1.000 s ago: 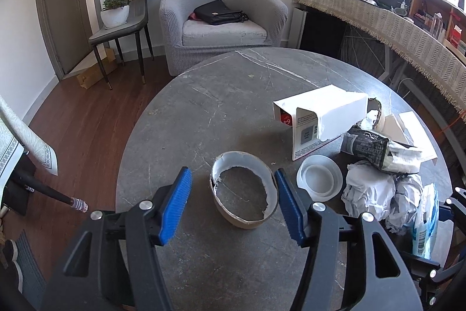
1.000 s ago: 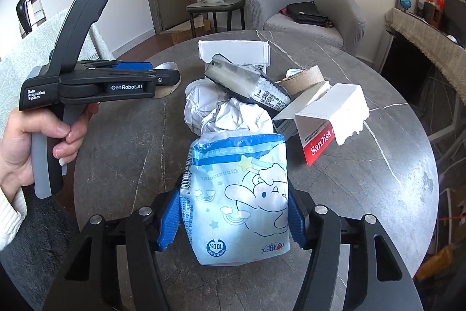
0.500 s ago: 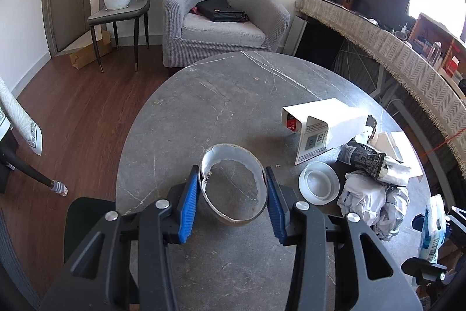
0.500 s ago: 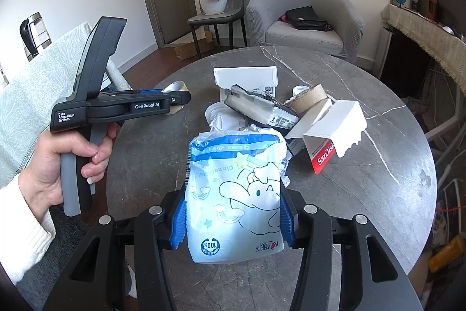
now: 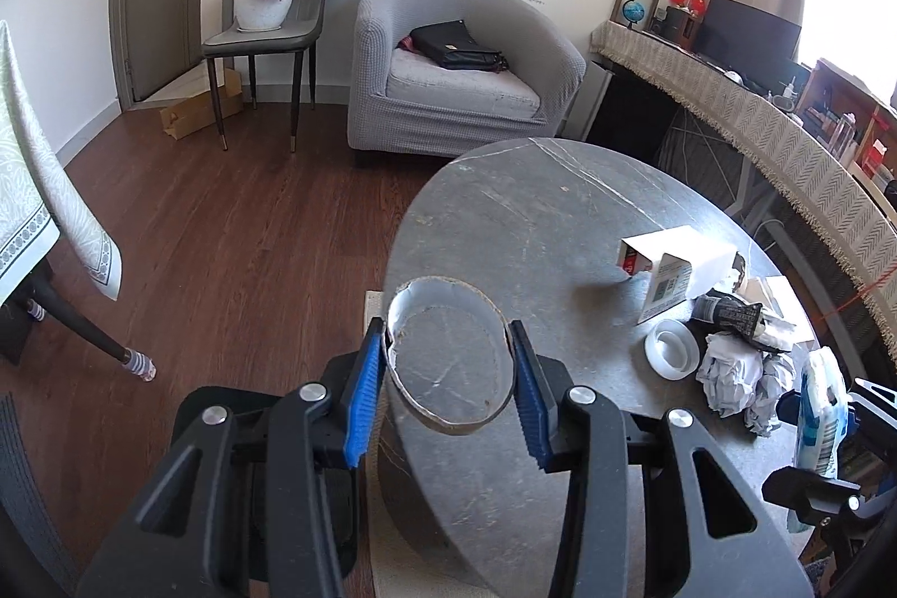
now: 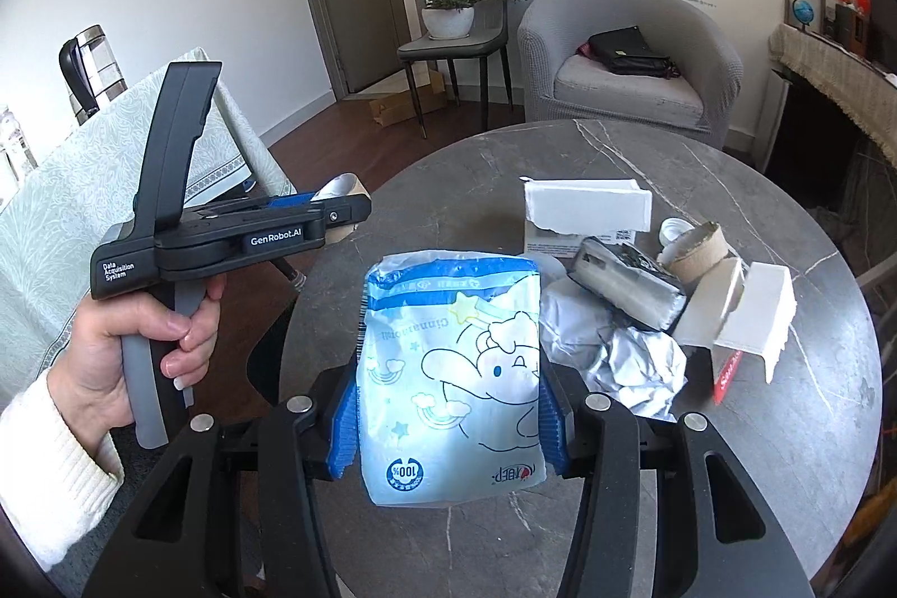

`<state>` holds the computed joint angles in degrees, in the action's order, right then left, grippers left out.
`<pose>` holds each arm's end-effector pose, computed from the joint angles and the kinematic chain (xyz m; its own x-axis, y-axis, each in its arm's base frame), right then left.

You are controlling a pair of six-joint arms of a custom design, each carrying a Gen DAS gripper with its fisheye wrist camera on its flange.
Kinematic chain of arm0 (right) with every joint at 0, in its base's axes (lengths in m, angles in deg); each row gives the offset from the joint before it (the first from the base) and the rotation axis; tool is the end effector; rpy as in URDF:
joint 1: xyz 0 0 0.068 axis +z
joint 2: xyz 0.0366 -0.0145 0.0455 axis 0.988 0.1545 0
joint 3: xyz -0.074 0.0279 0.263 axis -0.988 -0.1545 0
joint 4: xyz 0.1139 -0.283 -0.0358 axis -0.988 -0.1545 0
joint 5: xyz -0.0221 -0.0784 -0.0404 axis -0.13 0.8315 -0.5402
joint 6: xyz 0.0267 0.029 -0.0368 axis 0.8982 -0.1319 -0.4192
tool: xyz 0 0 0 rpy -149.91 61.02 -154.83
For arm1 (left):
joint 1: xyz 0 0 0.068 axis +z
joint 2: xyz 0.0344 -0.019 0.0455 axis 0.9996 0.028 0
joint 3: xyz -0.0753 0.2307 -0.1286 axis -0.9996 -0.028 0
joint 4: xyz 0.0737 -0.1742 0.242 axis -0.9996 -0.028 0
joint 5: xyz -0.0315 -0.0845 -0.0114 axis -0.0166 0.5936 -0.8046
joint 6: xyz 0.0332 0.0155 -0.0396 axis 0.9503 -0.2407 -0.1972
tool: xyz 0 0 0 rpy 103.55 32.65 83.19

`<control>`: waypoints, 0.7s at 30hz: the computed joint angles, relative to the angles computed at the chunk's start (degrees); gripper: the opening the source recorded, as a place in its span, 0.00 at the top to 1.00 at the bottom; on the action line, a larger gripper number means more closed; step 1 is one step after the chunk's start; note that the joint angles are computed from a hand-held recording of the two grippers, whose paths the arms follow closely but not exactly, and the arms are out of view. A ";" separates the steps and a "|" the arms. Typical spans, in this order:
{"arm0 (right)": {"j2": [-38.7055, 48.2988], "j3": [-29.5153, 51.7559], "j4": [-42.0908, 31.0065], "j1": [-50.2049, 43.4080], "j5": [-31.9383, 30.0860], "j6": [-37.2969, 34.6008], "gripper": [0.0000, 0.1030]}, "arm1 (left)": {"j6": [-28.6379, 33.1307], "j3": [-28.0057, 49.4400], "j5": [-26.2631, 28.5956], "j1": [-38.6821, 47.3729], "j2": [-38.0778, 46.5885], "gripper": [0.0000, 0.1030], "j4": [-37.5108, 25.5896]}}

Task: Collect trash
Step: 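Carry both items to the green bin and open both grippers over it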

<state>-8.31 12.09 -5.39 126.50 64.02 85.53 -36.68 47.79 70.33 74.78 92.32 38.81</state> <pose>0.2232 0.2228 0.3644 -0.6450 -0.2498 -0.7222 -0.5127 0.8423 0.1665 0.2697 -0.0651 0.3266 -0.6899 -0.0976 -0.7173 0.0564 0.9806 -0.1878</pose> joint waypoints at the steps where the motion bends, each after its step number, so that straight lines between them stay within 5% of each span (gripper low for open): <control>1: 1.15 0.81 0.48 0.31 -0.30 0.31 0.50 | 0.60 -0.47 0.51 1.39 -0.67 0.56 -0.35; 21: 23.22 19.84 3.43 8.23 -3.25 4.82 0.50 | 16.13 -9.89 9.32 26.52 -1.75 0.56 -4.94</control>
<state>14.90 31.94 -1.96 134.74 60.77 90.36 -20.55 37.90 79.65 101.30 90.57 33.88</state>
